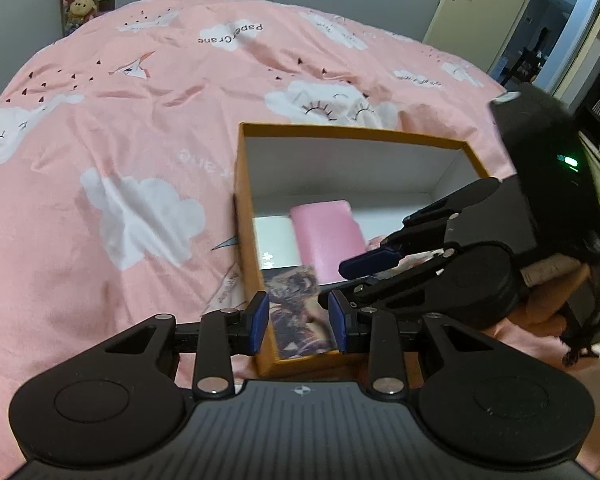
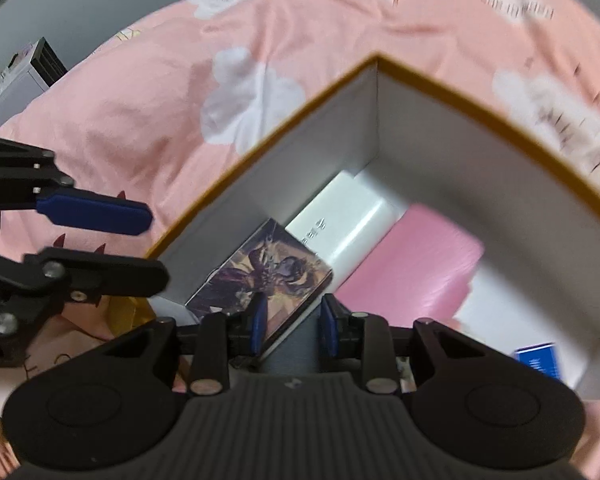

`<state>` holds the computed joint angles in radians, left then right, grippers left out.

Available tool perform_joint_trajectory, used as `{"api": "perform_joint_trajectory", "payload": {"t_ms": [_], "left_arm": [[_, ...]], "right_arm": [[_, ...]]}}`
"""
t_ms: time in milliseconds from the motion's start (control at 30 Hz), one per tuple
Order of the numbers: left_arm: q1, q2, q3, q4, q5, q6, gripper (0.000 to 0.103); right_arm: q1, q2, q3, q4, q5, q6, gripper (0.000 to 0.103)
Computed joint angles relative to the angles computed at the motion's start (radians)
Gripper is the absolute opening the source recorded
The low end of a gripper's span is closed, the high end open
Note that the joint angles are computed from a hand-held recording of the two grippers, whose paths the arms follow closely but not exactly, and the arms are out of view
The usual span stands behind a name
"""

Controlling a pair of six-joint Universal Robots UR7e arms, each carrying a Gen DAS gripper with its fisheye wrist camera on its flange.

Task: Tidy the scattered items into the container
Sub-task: 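Withdraw both grippers and move them toward the gold box and glitter compact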

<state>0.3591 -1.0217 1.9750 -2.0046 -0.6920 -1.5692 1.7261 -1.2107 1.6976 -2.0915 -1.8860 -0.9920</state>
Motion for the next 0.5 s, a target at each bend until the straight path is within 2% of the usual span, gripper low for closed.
{"api": "perform_joint_trajectory", "payload": {"t_ms": [167,233,267,367,500], "left_arm": [[-0.034,0.028,-0.040,0.135,0.063,-0.053,0.037],[-0.050,0.024,-0.016,0.101,0.071,-0.044,0.037],[-0.058,0.023,-0.003,0.080,0.070,-0.041,0.037],[-0.083,0.038,0.002,0.112,0.071,-0.081,0.037],[-0.116,0.070,-0.009,0.179,0.075,-0.122,0.037]], "right_arm": [[-0.008,-0.112,0.125,-0.192,0.071,-0.089,0.039],[-0.021,-0.156,0.183,-0.287,0.106,-0.132,0.044],[-0.036,-0.183,0.220,-0.341,0.138,-0.147,0.051],[-0.084,-0.256,0.313,-0.452,0.212,-0.144,0.053],[-0.130,-0.348,0.426,-0.567,0.260,-0.138,0.054]]}}
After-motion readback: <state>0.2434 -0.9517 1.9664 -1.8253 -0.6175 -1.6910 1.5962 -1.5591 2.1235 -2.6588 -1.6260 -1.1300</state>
